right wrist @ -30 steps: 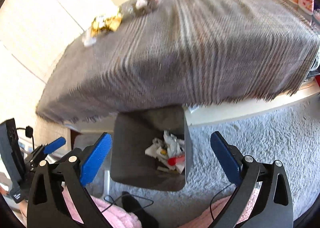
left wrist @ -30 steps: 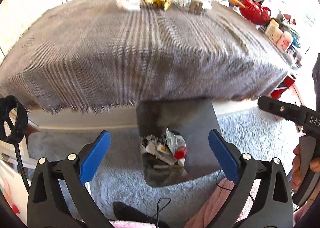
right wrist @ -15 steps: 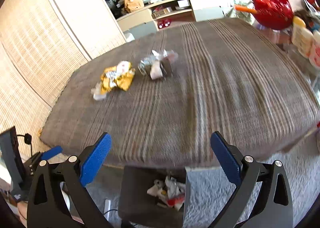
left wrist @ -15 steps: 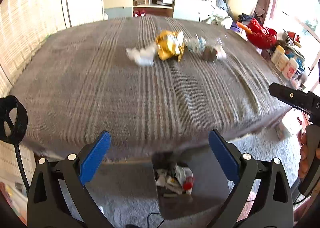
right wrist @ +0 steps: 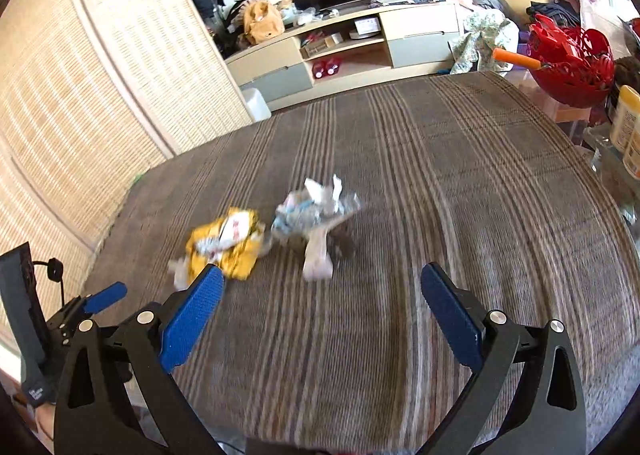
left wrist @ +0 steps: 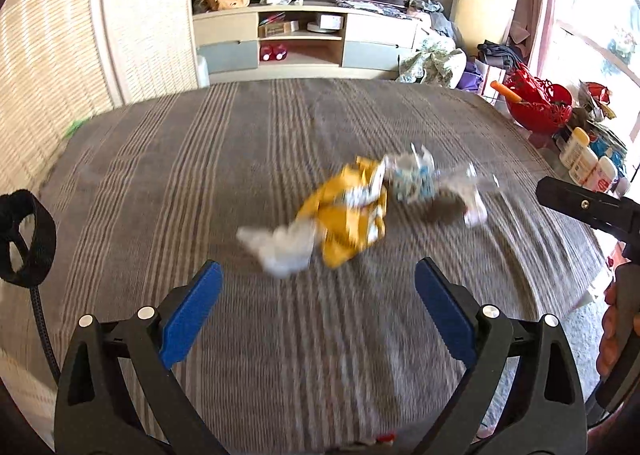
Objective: Collect trash
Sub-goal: 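Grasp the yellow crumpled wrapper with the left gripper while the right grasps clear pink-patterned packaging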
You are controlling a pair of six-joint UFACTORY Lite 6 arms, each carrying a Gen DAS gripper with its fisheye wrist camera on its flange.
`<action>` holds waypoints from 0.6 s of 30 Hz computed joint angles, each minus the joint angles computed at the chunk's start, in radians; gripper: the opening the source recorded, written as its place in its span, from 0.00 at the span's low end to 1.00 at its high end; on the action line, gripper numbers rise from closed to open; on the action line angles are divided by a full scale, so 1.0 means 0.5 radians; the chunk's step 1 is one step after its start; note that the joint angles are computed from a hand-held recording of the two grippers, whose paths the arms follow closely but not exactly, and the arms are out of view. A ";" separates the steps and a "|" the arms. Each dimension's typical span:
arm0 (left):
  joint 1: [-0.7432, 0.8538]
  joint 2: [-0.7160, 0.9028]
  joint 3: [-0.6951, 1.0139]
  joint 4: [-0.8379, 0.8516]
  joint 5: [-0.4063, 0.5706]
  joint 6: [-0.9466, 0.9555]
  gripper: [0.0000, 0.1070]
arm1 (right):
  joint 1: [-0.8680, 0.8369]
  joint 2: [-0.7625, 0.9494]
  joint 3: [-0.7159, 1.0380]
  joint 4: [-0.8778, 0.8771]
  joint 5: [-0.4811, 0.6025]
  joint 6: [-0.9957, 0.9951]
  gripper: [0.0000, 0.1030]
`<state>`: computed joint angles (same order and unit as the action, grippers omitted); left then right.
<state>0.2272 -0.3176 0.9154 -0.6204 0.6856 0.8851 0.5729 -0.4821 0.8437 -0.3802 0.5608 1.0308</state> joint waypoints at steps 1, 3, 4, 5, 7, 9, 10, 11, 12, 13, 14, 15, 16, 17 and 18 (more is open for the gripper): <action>-0.047 0.044 0.037 0.026 -0.036 -0.038 0.86 | -0.055 0.049 0.030 0.068 -0.031 -0.083 0.97; -0.158 0.176 0.142 0.109 -0.127 -0.150 0.86 | -0.172 0.179 0.100 0.209 -0.096 -0.254 0.97; -0.180 0.209 0.167 0.126 -0.147 -0.174 0.85 | -0.201 0.230 0.123 0.244 -0.120 -0.295 0.97; -0.214 0.275 0.216 0.139 -0.176 -0.201 0.85 | -0.253 0.306 0.152 0.299 -0.156 -0.371 0.97; -0.261 0.361 0.279 0.159 -0.217 -0.241 0.85 | -0.318 0.410 0.191 0.379 -0.199 -0.468 0.97; -0.311 0.462 0.342 0.163 -0.263 -0.261 0.85 | -0.396 0.507 0.216 0.547 -0.264 -0.625 0.97; -0.316 0.489 0.356 0.147 -0.270 -0.243 0.85 | -0.430 0.537 0.218 0.655 -0.293 -0.722 0.97; -0.346 0.520 0.359 0.152 -0.297 -0.251 0.84 | -0.470 0.579 0.224 0.800 -0.326 -0.853 0.97; -0.366 0.558 0.375 0.163 -0.317 -0.261 0.83 | -0.500 0.617 0.231 0.920 -0.345 -0.965 0.96; -0.387 0.588 0.385 0.178 -0.336 -0.275 0.83 | -0.530 0.672 0.247 1.044 -0.361 -1.085 0.96; -0.410 0.627 0.397 0.197 -0.360 -0.290 0.82 | -0.542 0.704 0.258 1.095 -0.370 -1.134 0.96; -0.429 0.654 0.405 0.216 -0.383 -0.306 0.82 | -0.557 0.742 0.268 1.157 -0.384 -1.194 0.96; -0.438 0.678 0.408 0.222 -0.403 -0.305 0.82 | -0.575 0.786 0.277 1.268 -0.403 -1.300 0.92; -0.452 0.714 0.419 0.233 -0.423 -0.312 0.80 | -0.585 0.816 0.278 1.375 -0.418 -1.398 0.89; -0.460 0.748 0.433 0.231 -0.435 -0.308 0.77 | -0.599 0.843 0.278 1.501 -0.428 -1.519 0.81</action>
<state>-0.0029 0.0564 1.1318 -0.5049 0.4679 0.7312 0.2733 -0.0606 0.9824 0.3702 0.3467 0.2716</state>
